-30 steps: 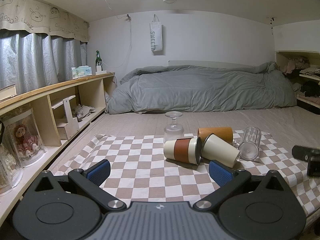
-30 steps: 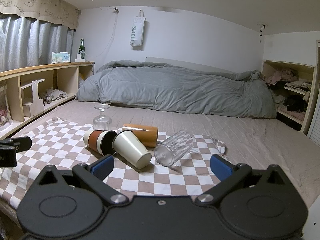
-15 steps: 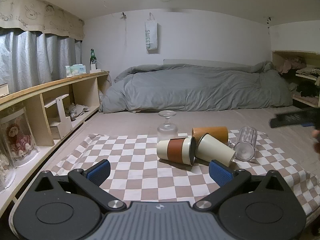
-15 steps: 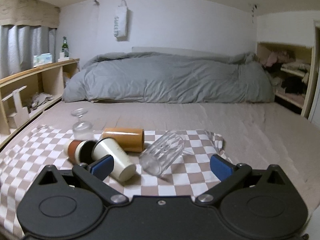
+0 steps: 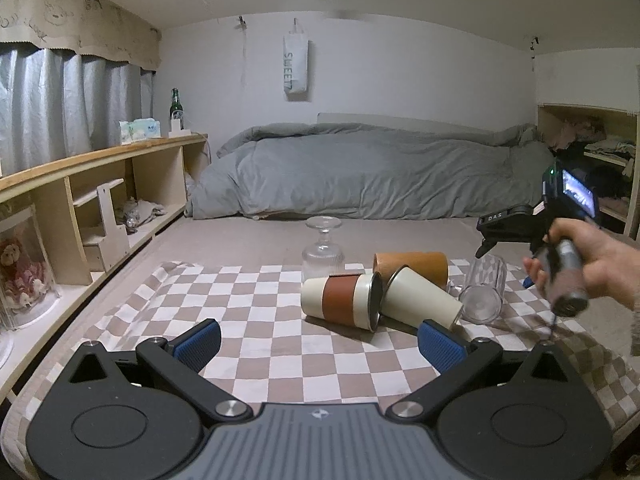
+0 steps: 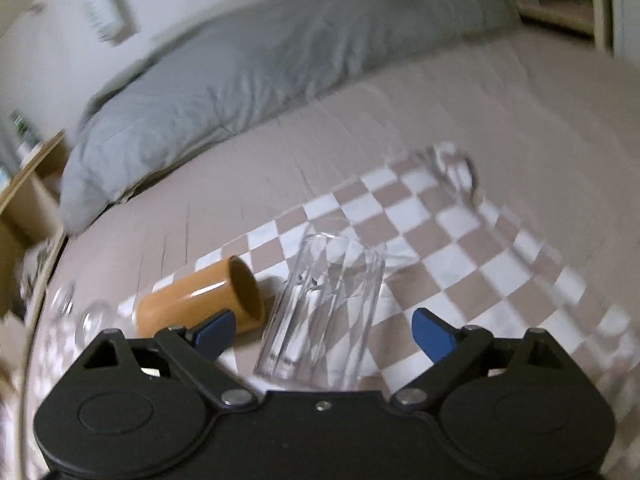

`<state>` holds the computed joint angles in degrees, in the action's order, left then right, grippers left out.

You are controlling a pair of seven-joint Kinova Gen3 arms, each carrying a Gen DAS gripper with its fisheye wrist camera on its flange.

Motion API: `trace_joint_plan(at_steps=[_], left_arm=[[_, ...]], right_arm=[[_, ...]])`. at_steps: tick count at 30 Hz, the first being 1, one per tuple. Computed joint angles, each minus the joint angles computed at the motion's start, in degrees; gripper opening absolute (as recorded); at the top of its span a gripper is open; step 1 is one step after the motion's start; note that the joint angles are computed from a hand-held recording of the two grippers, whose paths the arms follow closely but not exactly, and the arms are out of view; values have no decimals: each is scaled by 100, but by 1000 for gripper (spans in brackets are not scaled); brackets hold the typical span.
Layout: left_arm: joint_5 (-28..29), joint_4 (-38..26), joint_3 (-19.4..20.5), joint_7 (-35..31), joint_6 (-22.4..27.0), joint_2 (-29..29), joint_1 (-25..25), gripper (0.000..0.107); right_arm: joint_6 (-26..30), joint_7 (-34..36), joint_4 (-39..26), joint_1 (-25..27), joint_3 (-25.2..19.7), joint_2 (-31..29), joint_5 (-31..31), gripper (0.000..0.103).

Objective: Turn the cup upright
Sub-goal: 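Move the right gripper to the clear ribbed glass and grasp its body, then lift the clear glass with the right gripper and rotate it upright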

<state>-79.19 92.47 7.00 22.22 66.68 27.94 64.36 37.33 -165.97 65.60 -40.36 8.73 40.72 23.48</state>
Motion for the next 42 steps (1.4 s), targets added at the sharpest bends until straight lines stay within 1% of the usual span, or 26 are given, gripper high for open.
trace_joint_plan(at_steps=[3, 6, 8, 11, 13, 14, 17, 23, 26, 29, 31, 32, 34, 35, 36, 37, 38, 39, 40, 42], left_arm=[[38, -4, 10, -57, -103, -8, -70, 103], [111, -41, 3, -113, -139, 0, -92, 103], [96, -6, -16, -19, -206, -30, -95, 103], [18, 46, -22, 114, -315, -52, -117, 103], [0, 10, -18, 89, -315, -23, -112, 103], [-10, -9, -17, 73, -326, -8, -110, 103], [-57, -56, -29, 60, -364, 35, -83, 103], [-126, -218, -59, -13, -575, 139, -50, 103], [-142, -277, -70, -66, -893, 146, -86, 103], [-158, -366, -86, -182, -1320, 173, -168, 103], [-34, -498, -88, -385, -1673, 213, -284, 103], [128, -602, -75, -572, -1902, 226, -390, 103], [522, -833, -42, -948, -2354, 265, -633, 102], [676, -941, -29, -1106, -2587, 291, -754, 102], [894, -1074, -123, -1308, -2818, 336, -799, 102], [1046, -1212, -124, -1483, -2955, 396, -876, 102], [1181, -1387, -19, -1716, -3030, 476, -1024, 100], [1256, -1596, 192, -1949, -3078, 576, -1248, 99], [1305, -1809, 457, -2182, -3071, 688, -1487, 98], [1477, -2333, 849, -2648, -3085, 969, -1852, 98]], right_arm=[[-212, -98, -101, 299, -161, 175, -349, 93], [-453, 68, -146, 567, -375, 314, -707, 93], [-425, 336, -345, 744, -568, 472, -976, 90], [-386, 1010, -467, 1093, -948, 587, -1461, 79], [-459, 1290, -346, 1167, -1043, 516, -1585, 77], [-402, 1523, -334, 1251, -1184, 487, -1578, 77], [-457, 2212, -20, 1361, -1282, 272, -1864, 77], [-586, 3374, 891, 1673, -1546, -304, -2299, 77], [-588, 3965, 1257, 1768, -1597, -569, -2365, 77], [-659, 4395, 1586, 1865, -1623, -753, -2484, 77], [-734, 4715, 1749, 2068, -1776, -793, -2708, 77], [-836, 4880, 1855, 2179, -1857, -808, -2834, 77], [-988, 5062, 1979, 2253, -1872, -838, -2992, 78], [-1028, 5156, 2008, 2265, -1873, -840, -3033, 80], [-1131, 5252, 2078, 2296, -1892, -861, -3087, 85], [-1273, 5365, 2188, 2358, -1956, -897, -3168, 89], [-1366, 5504, 2259, 2454, -2056, -917, -3267, 89], [-1392, 5550, 2292, 2451, -2051, -938, -3318, 89], [-1406, 5560, 2324, 2412, -2000, -968, -3338, 89], [-1474, 5473, 2430, 2229, -1796, -1074, -3283, 91]])
